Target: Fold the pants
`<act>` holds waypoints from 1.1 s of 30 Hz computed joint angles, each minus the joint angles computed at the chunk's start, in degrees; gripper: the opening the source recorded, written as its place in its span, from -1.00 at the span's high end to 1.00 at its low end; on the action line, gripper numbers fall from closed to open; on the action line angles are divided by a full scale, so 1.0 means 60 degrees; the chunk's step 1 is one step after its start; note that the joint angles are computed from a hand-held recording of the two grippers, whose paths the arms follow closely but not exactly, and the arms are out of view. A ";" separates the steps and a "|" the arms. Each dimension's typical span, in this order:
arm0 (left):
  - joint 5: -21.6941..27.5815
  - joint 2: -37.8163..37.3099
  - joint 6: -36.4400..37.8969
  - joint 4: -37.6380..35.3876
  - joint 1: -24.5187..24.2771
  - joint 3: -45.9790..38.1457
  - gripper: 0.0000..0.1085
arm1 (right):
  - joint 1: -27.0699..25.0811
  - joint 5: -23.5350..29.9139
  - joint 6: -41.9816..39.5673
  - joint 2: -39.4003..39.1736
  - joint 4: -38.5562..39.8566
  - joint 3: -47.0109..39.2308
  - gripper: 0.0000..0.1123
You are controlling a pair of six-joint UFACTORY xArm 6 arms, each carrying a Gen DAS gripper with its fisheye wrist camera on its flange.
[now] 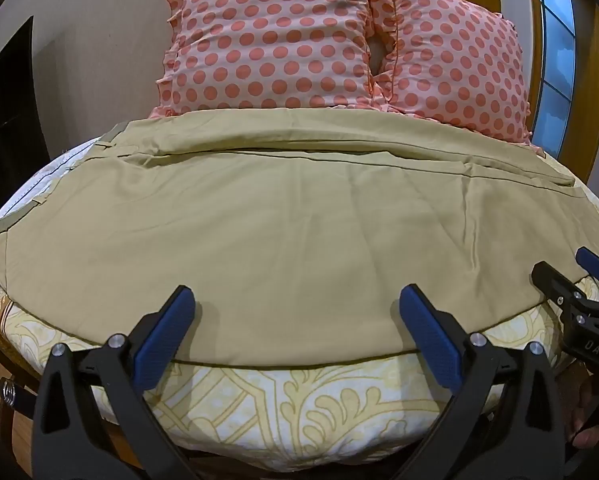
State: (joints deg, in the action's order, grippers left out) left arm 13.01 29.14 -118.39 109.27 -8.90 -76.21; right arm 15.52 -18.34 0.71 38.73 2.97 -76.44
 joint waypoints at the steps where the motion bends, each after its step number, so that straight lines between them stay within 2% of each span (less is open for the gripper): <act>1: 0.0007 -0.0001 -0.0062 0.0060 -0.0003 -0.0002 -0.86 | 0.0003 0.0009 -0.0020 0.0001 0.0018 -0.0004 -0.81; 33: 0.0036 -0.0004 -0.0091 0.0100 -0.0011 0.0000 -0.86 | 0.0027 -0.0134 -0.0059 0.0056 0.0078 -0.0001 -0.81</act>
